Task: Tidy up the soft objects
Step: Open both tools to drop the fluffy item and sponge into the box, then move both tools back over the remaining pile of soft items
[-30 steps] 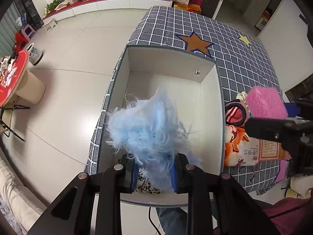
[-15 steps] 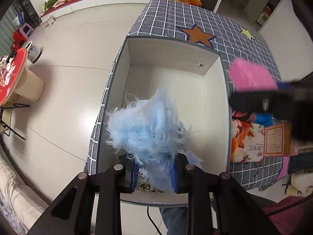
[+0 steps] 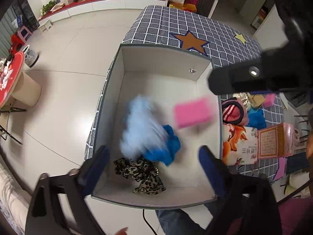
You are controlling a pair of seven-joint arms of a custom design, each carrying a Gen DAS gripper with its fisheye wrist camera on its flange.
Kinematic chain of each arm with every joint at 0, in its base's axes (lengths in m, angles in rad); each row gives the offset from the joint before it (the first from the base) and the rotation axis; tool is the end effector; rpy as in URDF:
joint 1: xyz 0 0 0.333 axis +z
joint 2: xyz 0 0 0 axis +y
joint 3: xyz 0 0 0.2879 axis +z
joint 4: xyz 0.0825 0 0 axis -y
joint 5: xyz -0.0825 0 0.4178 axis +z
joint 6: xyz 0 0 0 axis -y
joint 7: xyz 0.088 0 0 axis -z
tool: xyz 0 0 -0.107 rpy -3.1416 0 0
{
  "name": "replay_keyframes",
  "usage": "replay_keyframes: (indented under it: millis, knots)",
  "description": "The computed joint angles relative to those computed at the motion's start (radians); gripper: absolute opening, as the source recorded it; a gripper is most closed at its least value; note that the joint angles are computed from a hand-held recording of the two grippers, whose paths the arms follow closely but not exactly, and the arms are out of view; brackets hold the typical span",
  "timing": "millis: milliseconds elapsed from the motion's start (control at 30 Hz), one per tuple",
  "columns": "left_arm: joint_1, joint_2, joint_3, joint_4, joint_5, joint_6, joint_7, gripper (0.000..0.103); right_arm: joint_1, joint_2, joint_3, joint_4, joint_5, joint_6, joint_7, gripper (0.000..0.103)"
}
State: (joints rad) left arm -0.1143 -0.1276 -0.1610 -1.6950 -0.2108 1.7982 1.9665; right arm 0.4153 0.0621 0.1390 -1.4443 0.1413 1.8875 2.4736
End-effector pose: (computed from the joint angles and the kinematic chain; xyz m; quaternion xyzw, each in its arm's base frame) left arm 0.5455 -0.1780 0.6295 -0.4403 0.8856 -0.1462 0.0226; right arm 0.5343 0.3396 0.6590 -0.5538 0.8075 0.0634 0.1931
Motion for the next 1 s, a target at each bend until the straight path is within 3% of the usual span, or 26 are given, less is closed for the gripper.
replay_keyframes:
  millis: [267, 533, 667, 800, 1000]
  knots:
    - [-0.002, 0.033, 0.009, 0.08, -0.11, -0.102, 0.041, 0.103, -0.021, -0.211, -0.018, -0.257, 0.092, 0.087, 0.094, 0.102]
    - [-0.072, 0.129, -0.053, 0.244, -0.082, -0.128, 0.145, 0.103, -0.081, -0.57, -0.025, -0.544, -0.033, 0.087, 0.35, 0.102]
    - [-0.139, 0.197, -0.095, 0.31, -0.001, -0.108, 0.192, 0.103, -0.115, -0.743, -0.018, -0.655, -0.09, 0.013, 0.477, 0.102]
    - [-0.238, 0.345, -0.133, 0.455, 0.103, -0.147, 0.204, 0.103, -0.131, -0.906, -0.021, -0.774, -0.103, -0.056, 0.579, 0.102]
    - [-0.413, 0.571, -0.119, 0.657, 0.31, -0.238, 0.205, 0.103, -0.123, -1.121, -0.05, -0.97, -0.055, -0.113, 0.675, 0.102]
